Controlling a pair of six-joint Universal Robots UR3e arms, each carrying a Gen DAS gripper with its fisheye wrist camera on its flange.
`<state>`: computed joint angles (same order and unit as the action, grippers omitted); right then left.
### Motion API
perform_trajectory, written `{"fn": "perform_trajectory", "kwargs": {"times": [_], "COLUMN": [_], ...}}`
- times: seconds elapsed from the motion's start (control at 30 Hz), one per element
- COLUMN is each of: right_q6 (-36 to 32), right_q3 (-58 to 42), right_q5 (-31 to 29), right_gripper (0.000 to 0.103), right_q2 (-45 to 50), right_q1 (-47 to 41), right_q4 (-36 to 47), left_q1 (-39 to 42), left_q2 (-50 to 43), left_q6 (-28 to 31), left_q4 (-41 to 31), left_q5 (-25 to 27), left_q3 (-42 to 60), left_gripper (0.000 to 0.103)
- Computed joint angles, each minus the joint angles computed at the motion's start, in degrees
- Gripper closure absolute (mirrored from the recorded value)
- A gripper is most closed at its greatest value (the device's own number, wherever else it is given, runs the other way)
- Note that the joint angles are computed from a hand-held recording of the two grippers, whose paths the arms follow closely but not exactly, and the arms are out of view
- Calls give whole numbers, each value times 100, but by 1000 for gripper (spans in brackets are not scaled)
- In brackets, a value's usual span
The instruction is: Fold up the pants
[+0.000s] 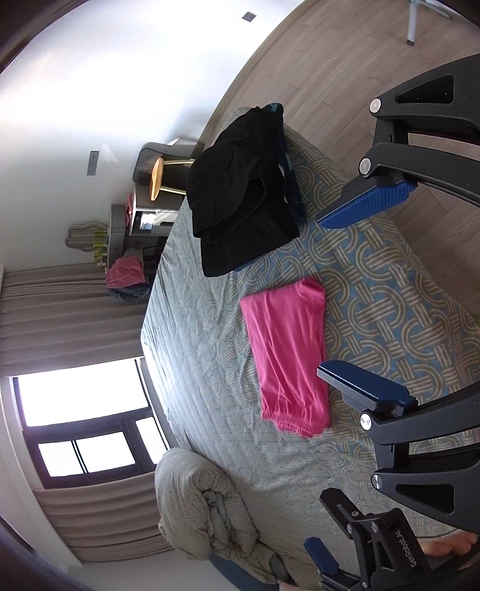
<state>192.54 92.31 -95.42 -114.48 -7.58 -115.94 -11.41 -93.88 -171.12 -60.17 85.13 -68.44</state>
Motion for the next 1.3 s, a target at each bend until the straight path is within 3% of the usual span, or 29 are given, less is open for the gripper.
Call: {"fn": "perform_trajectory", "kwargs": {"times": [0.23,0.47,1.3], "right_q6": [24,-86,-182], "right_q3": [0,39,0], "right_q5": [-162,102,338], "right_gripper": [27,27,27], "right_q2": [-371,-710,-817], "right_q1": [-66,-328,-439], "right_q4": [384,738,992], "left_q1": [-197,-433,-513], "left_q2": [-13,-38,64], "left_q6": [-208,-194,-272], "left_q4": [-192,-359,-305], "left_q5": [68,110,214], "left_q3": [97,169,78], "left_gripper": [5,5,5]}}
